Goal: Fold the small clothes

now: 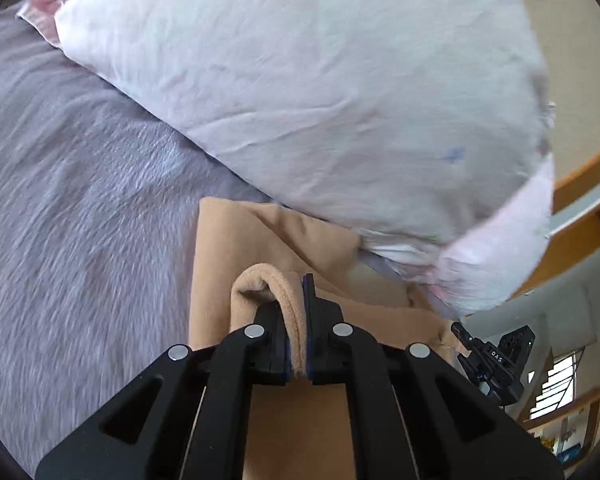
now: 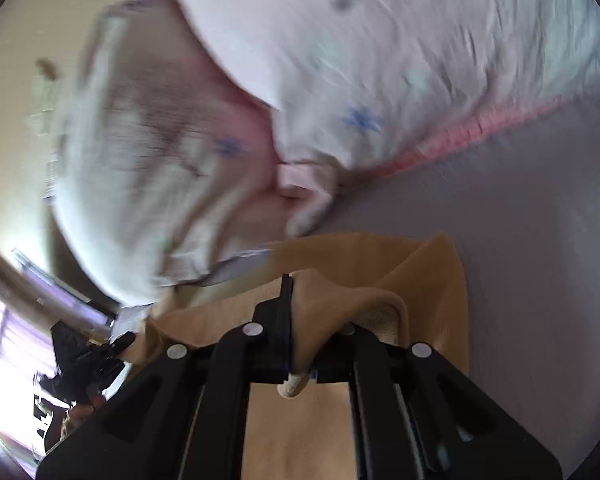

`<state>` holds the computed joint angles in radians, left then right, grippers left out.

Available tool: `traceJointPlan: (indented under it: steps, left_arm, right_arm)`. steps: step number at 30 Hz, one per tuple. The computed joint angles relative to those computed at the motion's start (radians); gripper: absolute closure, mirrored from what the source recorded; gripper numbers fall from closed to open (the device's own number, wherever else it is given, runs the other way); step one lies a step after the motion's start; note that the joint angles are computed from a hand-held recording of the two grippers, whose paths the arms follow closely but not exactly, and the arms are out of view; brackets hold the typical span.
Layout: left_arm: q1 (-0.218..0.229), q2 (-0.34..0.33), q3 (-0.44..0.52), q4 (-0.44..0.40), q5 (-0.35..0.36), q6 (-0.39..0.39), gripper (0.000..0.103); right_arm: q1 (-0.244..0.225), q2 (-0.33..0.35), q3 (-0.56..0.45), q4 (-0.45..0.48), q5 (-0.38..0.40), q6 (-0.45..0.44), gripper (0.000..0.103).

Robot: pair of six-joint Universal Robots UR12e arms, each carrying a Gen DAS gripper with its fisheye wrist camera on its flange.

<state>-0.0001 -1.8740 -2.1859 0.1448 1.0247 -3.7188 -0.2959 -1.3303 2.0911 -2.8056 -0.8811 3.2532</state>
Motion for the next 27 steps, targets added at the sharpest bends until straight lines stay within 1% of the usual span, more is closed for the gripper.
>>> traceJointPlan:
  steps: [2, 3, 4, 5, 6, 7, 8, 9, 10, 11, 12, 13, 14, 15, 16, 17, 18, 19, 20, 21, 22, 23, 24, 25, 26, 27]
  left_arm:
    - [0.007, -0.013, 0.009, 0.009, -0.015, -0.017, 0.099]
    - [0.01, -0.017, 0.009, 0.016, -0.023, -0.026, 0.099]
    - [0.017, -0.023, 0.012, 0.021, -0.037, -0.046, 0.099]
    - [0.023, -0.029, 0.014, 0.025, -0.057, -0.067, 0.099]
    - [0.031, -0.034, 0.015, 0.031, -0.08, -0.093, 0.099]
    - [0.041, -0.045, 0.02, 0.048, -0.105, -0.125, 0.098]
    - [0.052, -0.05, 0.017, 0.084, -0.129, -0.168, 0.098]
    - [0.061, -0.052, 0.011, 0.122, -0.142, -0.204, 0.095]
    - [0.067, -0.052, 0.003, 0.156, -0.148, -0.226, 0.08]
    - [0.074, -0.041, -0.012, 0.196, -0.136, -0.242, 0.065]
    - [0.075, -0.022, -0.027, 0.205, -0.104, -0.235, 0.033]
    - [0.075, 0.002, -0.042, 0.198, -0.068, -0.217, 0.019]
    - [0.08, 0.028, -0.06, 0.187, -0.058, -0.184, 0.019]
    - [0.085, 0.046, -0.07, 0.16, -0.068, -0.15, 0.019]
    - [0.088, 0.068, -0.082, 0.12, -0.07, -0.116, 0.019]
    - [0.091, 0.1, -0.098, 0.054, -0.067, -0.064, 0.019]
    - [0.09, 0.12, -0.108, 0.006, -0.068, -0.024, 0.019]
    - [0.091, 0.137, -0.118, -0.04, -0.074, 0.017, 0.02]
    - [0.09, 0.161, -0.128, -0.11, -0.08, 0.071, 0.02]
    - [0.089, 0.176, -0.132, -0.168, -0.082, 0.112, 0.02]
    - [0.086, 0.19, -0.135, -0.221, -0.078, 0.15, 0.02]
    - [0.079, 0.207, -0.137, -0.282, -0.064, 0.189, 0.02]
    - [0.073, 0.215, -0.138, -0.318, -0.054, 0.211, 0.02]
    - [0.074, 0.223, -0.141, -0.344, -0.053, 0.231, 0.02]
    - [0.069, 0.228, -0.144, -0.36, -0.055, 0.248, 0.02]
    - [0.067, 0.231, -0.15, -0.365, -0.057, 0.259, 0.02]
  right_arm:
    - [0.007, 0.023, -0.024, 0.009, -0.005, 0.028, 0.096]
    - [0.008, 0.035, -0.038, 0.028, 0.001, 0.046, 0.091]
    - [0.012, 0.043, -0.049, 0.043, -0.005, 0.058, 0.072]
    - [0.015, 0.05, -0.056, 0.037, -0.015, 0.079, 0.059]
    - [0.012, 0.06, -0.056, -0.011, 0.003, 0.112, 0.042]
    - [0.008, 0.061, -0.047, -0.054, 0.01, 0.138, 0.037]
    - [0.005, 0.062, -0.043, -0.089, 0.016, 0.161, 0.035]
    - [-0.004, 0.059, -0.032, -0.13, 0.048, 0.182, 0.034]
    - [-0.009, 0.052, -0.023, -0.146, 0.07, 0.181, 0.034]
    - [-0.012, 0.038, -0.012, -0.147, 0.075, 0.166, 0.034]
    - [-0.016, 0.017, 0.003, -0.139, 0.074, 0.138, 0.034]
    - [-0.021, -0.004, 0.018, -0.124, 0.077, 0.108, 0.034]
    - [-0.026, -0.022, 0.031, -0.106, 0.081, 0.081, 0.034]
    - [-0.033, -0.041, 0.045, -0.08, 0.092, 0.049, 0.034]
    - [-0.04, -0.064, 0.061, -0.036, 0.107, 0.004, 0.034]
    - [-0.042, -0.075, 0.068, -0.005, 0.11, -0.024, 0.034]
    - [-0.039, -0.084, 0.072, 0.037, 0.112, -0.06, 0.034]
    - [-0.033, -0.095, 0.073, 0.106, 0.093, -0.116, 0.034]
    - [-0.021, -0.106, 0.065, 0.182, 0.032, -0.167, 0.034]
    - [-0.009, -0.111, 0.058, 0.217, -0.028, -0.187, 0.038]
    - [-0.007, -0.118, 0.066, 0.21, -0.05, -0.219, 0.04]
    - [-0.006, -0.125, 0.072, 0.199, -0.06, -0.218, 0.04]
    - [-0.012, -0.132, 0.075, 0.208, -0.048, -0.208, 0.04]
    - [-0.03, -0.142, 0.091, 0.188, 0.005, -0.186, 0.037]
    - [-0.055, -0.146, 0.115, 0.143, 0.096, -0.175, 0.036]
    - [-0.073, -0.15, 0.132, 0.101, 0.156, -0.163, 0.032]
